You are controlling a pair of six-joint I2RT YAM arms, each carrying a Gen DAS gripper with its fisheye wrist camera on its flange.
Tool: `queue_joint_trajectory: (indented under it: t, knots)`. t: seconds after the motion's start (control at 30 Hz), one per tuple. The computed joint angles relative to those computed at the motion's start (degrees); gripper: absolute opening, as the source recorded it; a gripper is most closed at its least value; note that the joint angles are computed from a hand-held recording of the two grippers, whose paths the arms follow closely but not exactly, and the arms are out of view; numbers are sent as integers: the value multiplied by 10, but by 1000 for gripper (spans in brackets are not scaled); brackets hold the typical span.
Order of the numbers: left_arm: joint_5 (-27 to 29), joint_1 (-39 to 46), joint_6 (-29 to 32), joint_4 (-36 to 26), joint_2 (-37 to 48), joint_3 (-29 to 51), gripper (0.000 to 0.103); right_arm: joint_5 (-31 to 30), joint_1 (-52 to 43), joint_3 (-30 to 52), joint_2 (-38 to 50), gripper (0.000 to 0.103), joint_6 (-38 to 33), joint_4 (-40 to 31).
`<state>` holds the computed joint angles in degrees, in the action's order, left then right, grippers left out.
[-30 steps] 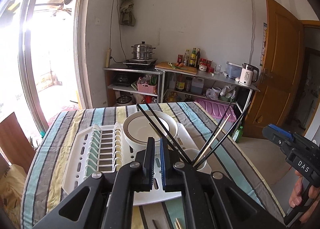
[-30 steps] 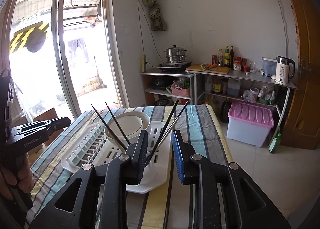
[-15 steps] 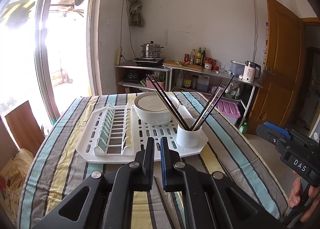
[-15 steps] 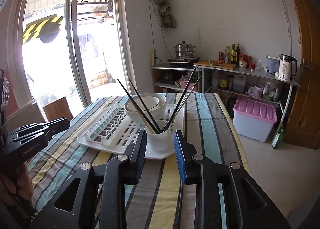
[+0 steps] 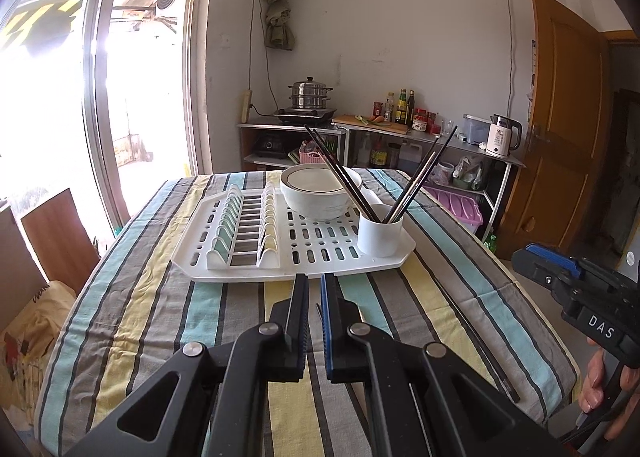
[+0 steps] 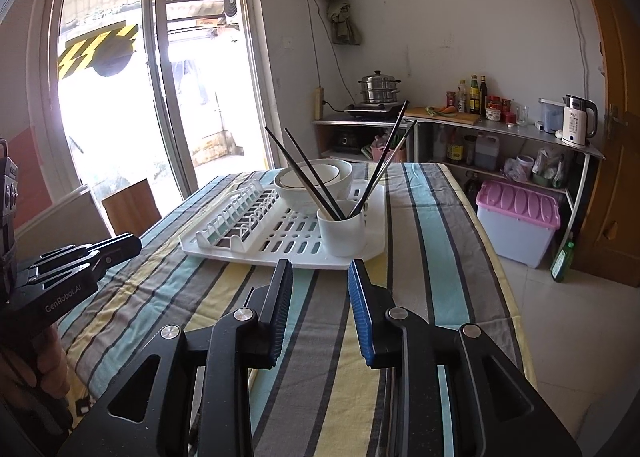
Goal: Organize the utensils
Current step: 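Withdraw both tools from the cup back toward the wooden chopsticks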
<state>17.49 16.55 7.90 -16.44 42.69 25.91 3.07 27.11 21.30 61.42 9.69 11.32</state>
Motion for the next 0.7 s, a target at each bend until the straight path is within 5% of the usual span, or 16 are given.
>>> queue_joint_trajectory:
  t: [0.7]
  knots:
    - [30,21,17,14,38,-32,5,-2,-6,-34,-6,30,12,5]
